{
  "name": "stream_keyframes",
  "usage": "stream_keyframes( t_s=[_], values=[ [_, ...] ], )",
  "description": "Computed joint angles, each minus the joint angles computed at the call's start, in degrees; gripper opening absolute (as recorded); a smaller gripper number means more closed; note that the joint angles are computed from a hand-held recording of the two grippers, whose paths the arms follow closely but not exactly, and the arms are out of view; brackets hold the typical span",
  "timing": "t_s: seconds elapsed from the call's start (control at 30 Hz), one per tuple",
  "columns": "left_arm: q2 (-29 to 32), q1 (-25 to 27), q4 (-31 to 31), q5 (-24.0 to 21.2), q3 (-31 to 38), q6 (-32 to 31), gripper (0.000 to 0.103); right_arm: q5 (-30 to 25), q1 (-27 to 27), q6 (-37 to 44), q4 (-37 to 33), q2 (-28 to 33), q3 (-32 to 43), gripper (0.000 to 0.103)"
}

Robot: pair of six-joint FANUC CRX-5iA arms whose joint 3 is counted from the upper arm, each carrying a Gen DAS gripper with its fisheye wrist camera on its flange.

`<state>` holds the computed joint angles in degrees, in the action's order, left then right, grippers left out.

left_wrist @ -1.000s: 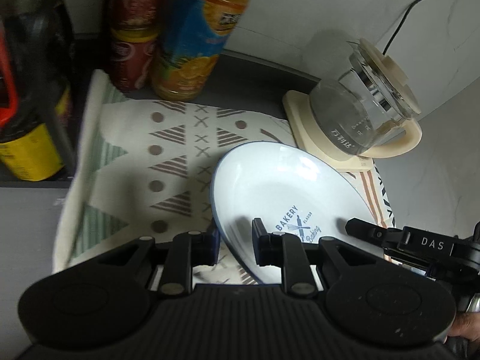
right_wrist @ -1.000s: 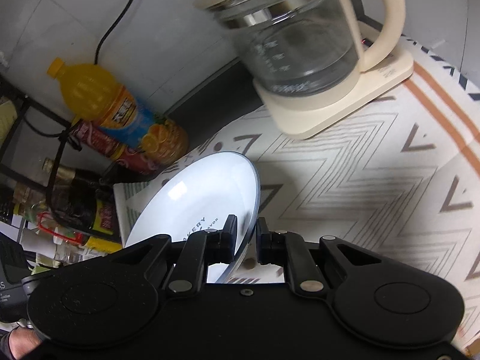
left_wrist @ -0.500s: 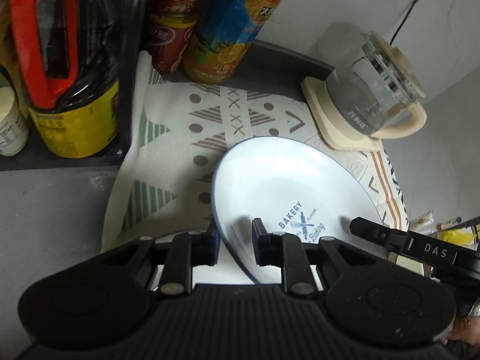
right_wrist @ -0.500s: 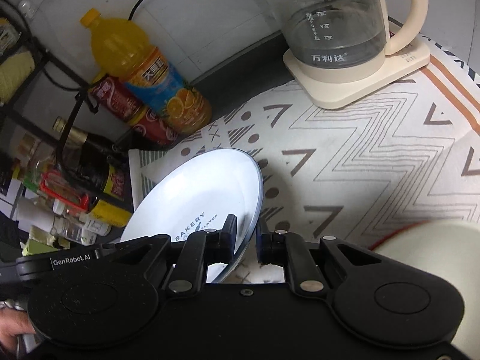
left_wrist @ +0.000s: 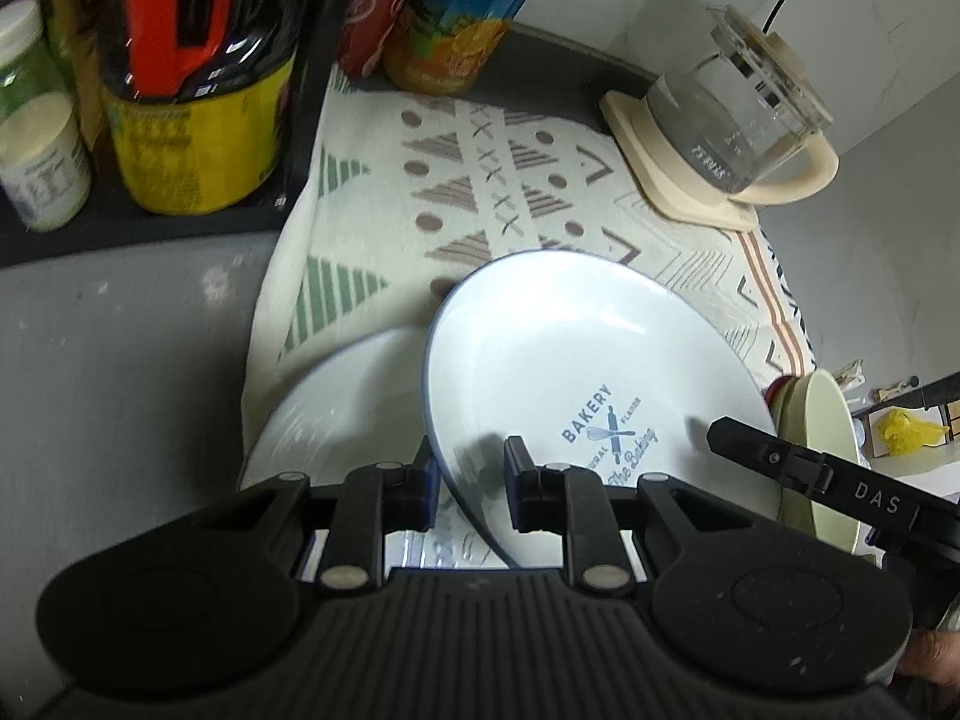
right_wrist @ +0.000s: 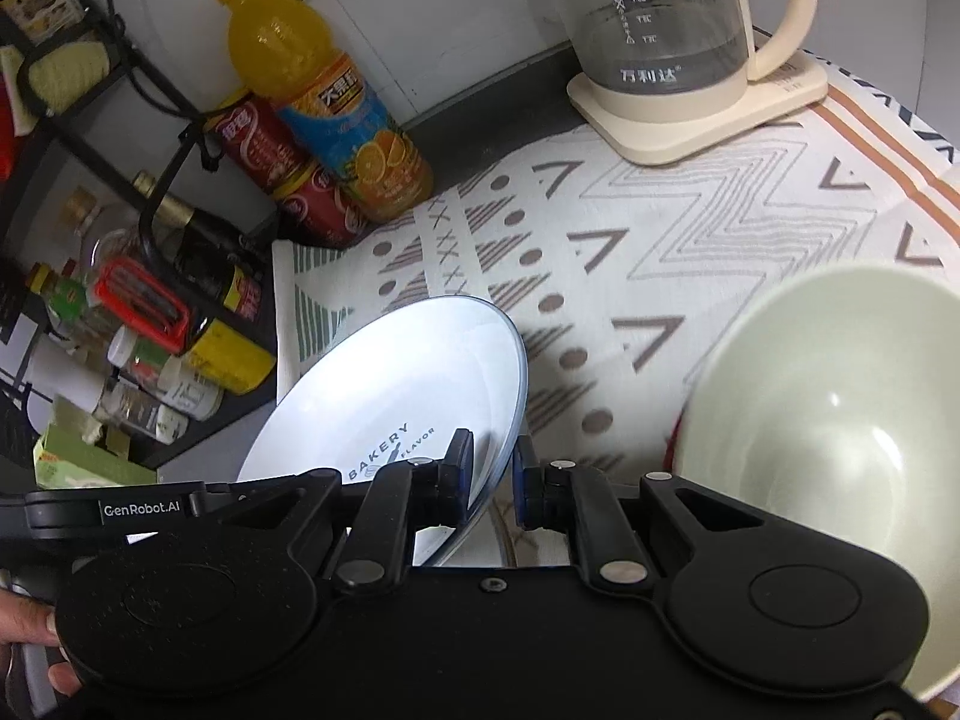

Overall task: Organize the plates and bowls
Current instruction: 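Carry the 'BAKERY' plate with both grippers over the plate stack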

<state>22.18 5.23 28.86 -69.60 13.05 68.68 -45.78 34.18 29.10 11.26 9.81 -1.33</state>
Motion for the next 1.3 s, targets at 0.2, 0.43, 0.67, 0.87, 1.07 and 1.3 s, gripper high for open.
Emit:
stream_keyframes(
  t_s=[0.2, 0.43, 0.67, 0.87, 1.07, 1.3],
  values=[
    [-1.4, 1.0, 0.4, -0.3, -2.4, -0.7, 0.02, 0.5, 2.0, -2.2, 2.3, -1.4, -2.4, 0.014],
    [-2.5, 1.6, 0.3, -1.2, -4.2, -1.7, 0.02, -0.3, 3.7, -3.3, 3.5, -2.7, -4.0, 0.014],
    [-2.6, 1.7, -0.7, -3.0, -4.8, -2.8, 0.02, -1.1, 5.2, -6.3, 4.7, -4.1, -6.3, 0.014],
    [-2.5, 1.7, -1.7, -3.2, -4.8, -2.7, 0.021, -0.7, 6.5, -9.4, 6.9, -4.6, -8.2, 0.014],
    [-3.0, 1.6, -3.5, -2.5, -5.3, -2.6, 0.022, -1.4, 7.3, -10.0, 7.3, -3.8, -8.1, 0.011],
    [-2.8, 1.3, -6.1, -2.7, -4.9, -2.0, 0.022, -2.2, 8.4, -11.0, 8.6, -2.9, -8.3, 0.01]
  ],
)
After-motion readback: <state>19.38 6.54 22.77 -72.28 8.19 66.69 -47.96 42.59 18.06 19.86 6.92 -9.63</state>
